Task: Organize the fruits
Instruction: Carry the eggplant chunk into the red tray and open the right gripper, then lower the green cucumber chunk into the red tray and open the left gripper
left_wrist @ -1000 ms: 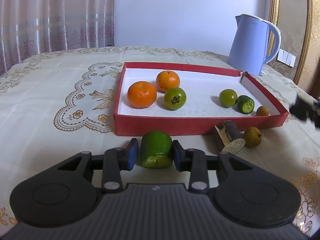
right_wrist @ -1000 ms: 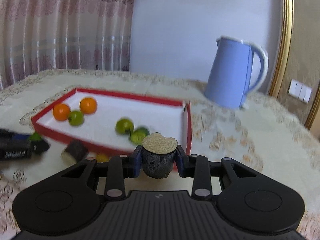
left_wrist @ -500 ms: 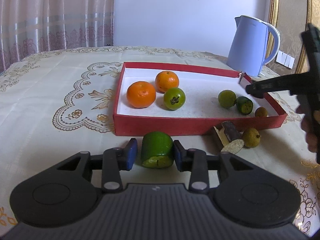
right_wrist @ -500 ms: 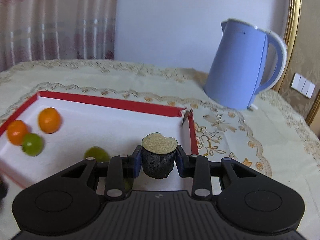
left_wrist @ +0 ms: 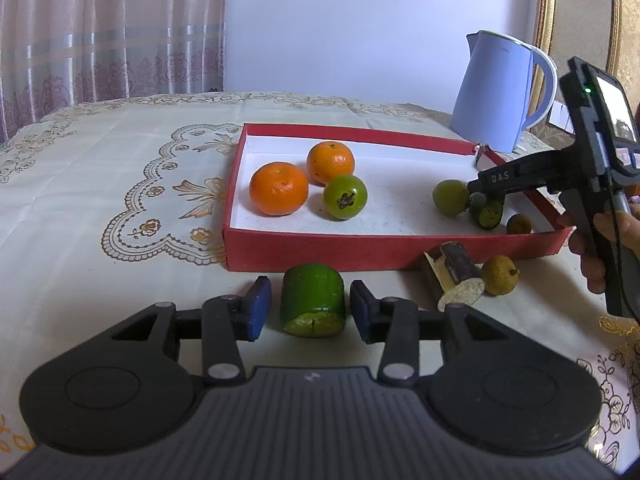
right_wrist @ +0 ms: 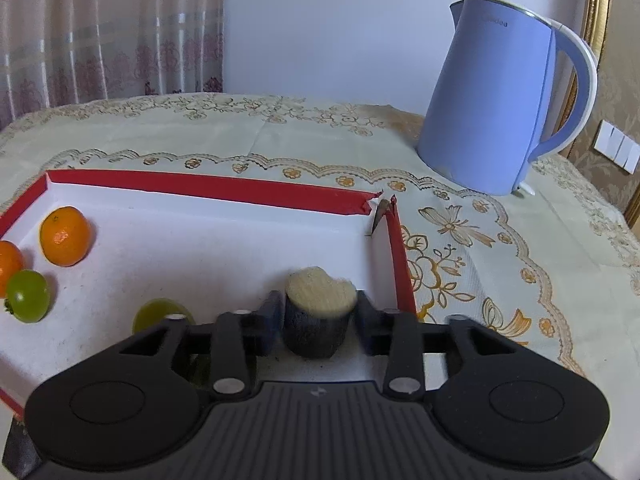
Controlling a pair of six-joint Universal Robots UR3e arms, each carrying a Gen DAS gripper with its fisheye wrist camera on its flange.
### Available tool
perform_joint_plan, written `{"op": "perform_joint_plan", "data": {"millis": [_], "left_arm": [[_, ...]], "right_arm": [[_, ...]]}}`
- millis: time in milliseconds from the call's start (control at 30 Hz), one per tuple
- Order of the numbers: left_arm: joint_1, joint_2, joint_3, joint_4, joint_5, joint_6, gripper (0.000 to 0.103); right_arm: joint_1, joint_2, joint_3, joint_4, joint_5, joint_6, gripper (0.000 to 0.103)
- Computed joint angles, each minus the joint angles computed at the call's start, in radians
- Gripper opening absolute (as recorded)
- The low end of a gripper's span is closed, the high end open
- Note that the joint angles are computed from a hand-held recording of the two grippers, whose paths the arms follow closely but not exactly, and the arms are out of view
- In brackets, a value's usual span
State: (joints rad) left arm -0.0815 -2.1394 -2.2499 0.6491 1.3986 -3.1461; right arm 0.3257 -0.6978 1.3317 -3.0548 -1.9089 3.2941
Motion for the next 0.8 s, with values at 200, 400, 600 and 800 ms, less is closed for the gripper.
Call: {"op": "perform_joint_plan", "data": {"millis": [200,400,600,800], "left_arm": [[-0.003,0.0,0.001,-0.002,0.001,0.002,0.041],[-0.009,0.001,0.005,-0.008,0.007,0.005,0.042],[-0.015,0.0,0.012,-0.019,0.014,0.021,0.046],[-0.015,0.001,0.012,-0.022,0.016,0.029,0.048]], "right_arm": [[0.023,-0.119,0.284,-0.292,-0.014,-0.01,0.089],[0.079,-0.196,0.655,-0.708,-0.036,-0.078,0.094],[0.051,-0.263,0.89,-0.838,0.087,0.009,0.094],[0.021,-0.264,0.884,-0.723,0.131,0.013,0.094]]}}
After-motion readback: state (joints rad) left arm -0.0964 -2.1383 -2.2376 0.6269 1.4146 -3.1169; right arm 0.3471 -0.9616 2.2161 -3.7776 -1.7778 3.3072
